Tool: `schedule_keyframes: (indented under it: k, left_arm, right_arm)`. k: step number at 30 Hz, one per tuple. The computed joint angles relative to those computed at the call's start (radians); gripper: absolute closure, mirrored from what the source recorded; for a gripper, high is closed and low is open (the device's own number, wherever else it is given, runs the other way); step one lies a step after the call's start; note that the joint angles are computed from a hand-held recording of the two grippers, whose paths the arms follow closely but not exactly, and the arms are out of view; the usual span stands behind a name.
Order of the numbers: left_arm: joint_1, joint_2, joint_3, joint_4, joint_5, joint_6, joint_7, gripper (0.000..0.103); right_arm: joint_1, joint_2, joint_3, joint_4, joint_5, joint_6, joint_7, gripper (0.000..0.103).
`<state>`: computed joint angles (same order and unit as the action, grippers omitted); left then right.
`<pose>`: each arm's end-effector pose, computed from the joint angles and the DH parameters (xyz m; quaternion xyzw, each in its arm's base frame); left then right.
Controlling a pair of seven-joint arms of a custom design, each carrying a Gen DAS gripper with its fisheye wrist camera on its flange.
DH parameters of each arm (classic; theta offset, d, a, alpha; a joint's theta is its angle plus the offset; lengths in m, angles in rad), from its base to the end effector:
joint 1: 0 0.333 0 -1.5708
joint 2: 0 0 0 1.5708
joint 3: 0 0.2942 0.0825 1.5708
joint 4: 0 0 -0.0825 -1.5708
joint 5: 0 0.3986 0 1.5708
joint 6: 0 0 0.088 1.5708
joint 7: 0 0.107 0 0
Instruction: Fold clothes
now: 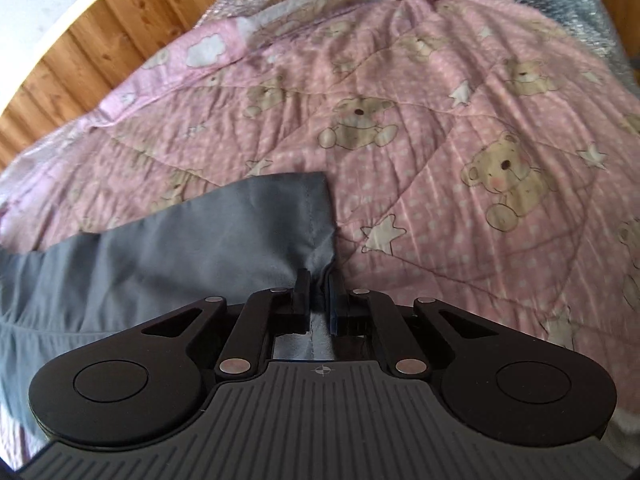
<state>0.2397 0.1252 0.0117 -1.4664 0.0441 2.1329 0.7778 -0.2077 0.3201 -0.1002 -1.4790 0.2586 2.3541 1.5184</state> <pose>0.6286 0.1629 0.6425 -0.9285 0.2570 -0.2219 0.1505 0.6795 -0.2020 0.5332 -0.5399 0.7901 -0.1685 0.2364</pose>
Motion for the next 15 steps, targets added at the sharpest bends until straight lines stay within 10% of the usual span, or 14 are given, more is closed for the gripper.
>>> schedule_keyframes:
  k: [1,4,10,12,14,15]
  left_arm:
    - [0.016,0.0,0.009,-0.029,-0.024,0.046,0.012,0.04]
    - [0.071,0.039,0.028,-0.077,-0.134,0.184,0.079,0.039]
    - [0.172,0.254,-0.002,0.083,-0.335,0.224,0.242,0.041]
    - [0.21,0.315,-0.041,0.147,-0.412,0.243,0.328,0.05]
    - [0.273,0.358,-0.11,0.208,-0.537,0.231,0.493,0.099]
    - [0.301,0.383,-0.141,0.245,-0.6,0.215,0.574,0.101]
  right_arm:
    - [0.056,-0.042,-0.045,-0.051,-0.134,0.05,0.128,0.046]
    - [0.165,-0.188,-0.116,-0.193,-0.523,0.104,0.499,0.042]
    - [0.214,-0.44,0.037,-0.365,-0.762,-0.074,0.81,0.021]
    - [0.25,-0.45,0.094,-0.367,-0.732,-0.12,0.82,0.02]
    - [0.296,-0.44,0.14,-0.35,-0.701,-0.145,0.834,0.021]
    - [0.322,-0.423,0.156,-0.331,-0.67,-0.135,0.837,0.021]
